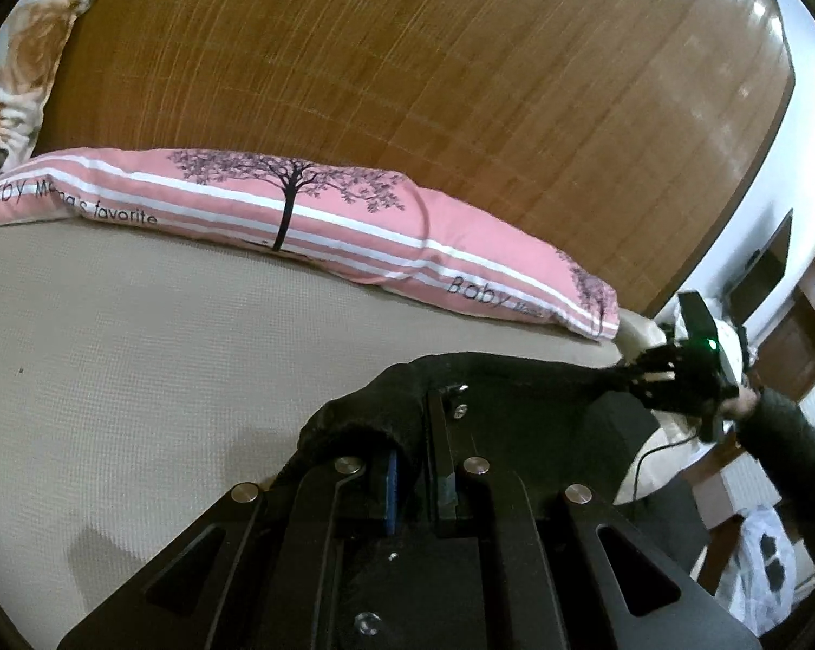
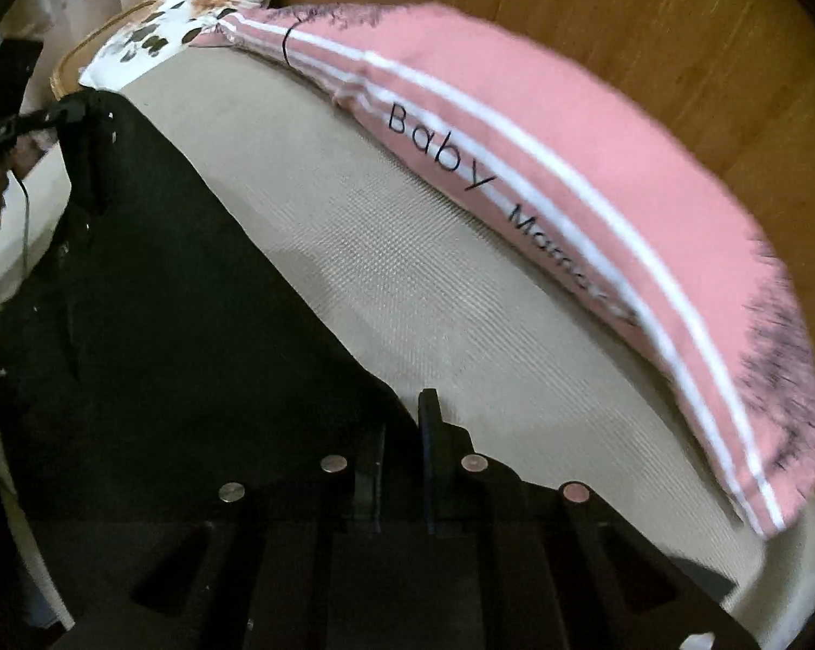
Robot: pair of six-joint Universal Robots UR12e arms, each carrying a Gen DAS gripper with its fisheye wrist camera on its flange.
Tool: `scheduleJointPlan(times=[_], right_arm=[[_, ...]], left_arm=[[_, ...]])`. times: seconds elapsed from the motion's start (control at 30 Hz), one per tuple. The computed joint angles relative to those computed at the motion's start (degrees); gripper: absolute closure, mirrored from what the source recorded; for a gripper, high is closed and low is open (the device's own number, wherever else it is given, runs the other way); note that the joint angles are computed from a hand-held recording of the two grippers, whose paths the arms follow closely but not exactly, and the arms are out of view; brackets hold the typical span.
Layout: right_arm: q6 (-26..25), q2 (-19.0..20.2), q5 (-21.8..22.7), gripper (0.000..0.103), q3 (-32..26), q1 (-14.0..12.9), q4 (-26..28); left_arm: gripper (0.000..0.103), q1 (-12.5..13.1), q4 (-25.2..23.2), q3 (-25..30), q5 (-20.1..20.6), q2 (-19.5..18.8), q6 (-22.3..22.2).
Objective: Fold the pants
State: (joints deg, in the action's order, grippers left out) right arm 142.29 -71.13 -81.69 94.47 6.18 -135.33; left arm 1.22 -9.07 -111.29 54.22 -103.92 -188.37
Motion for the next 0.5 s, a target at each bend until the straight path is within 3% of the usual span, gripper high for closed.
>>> scheduleJointPlan(times=[0.2,0.5], right_arm=[[4.4,-5.8,-5.2,0.095,6.2,0.6,-5.4],[12.6,-16.2,-3.8,0.096,17.6,-0.8,-8.7]], left_arm=[[0.095,0.1,-0.7,-3.2,-1.7,4.1,2.3],[0.095,1.3,-6.3,-10.7,-5.7,11.7,10.0]])
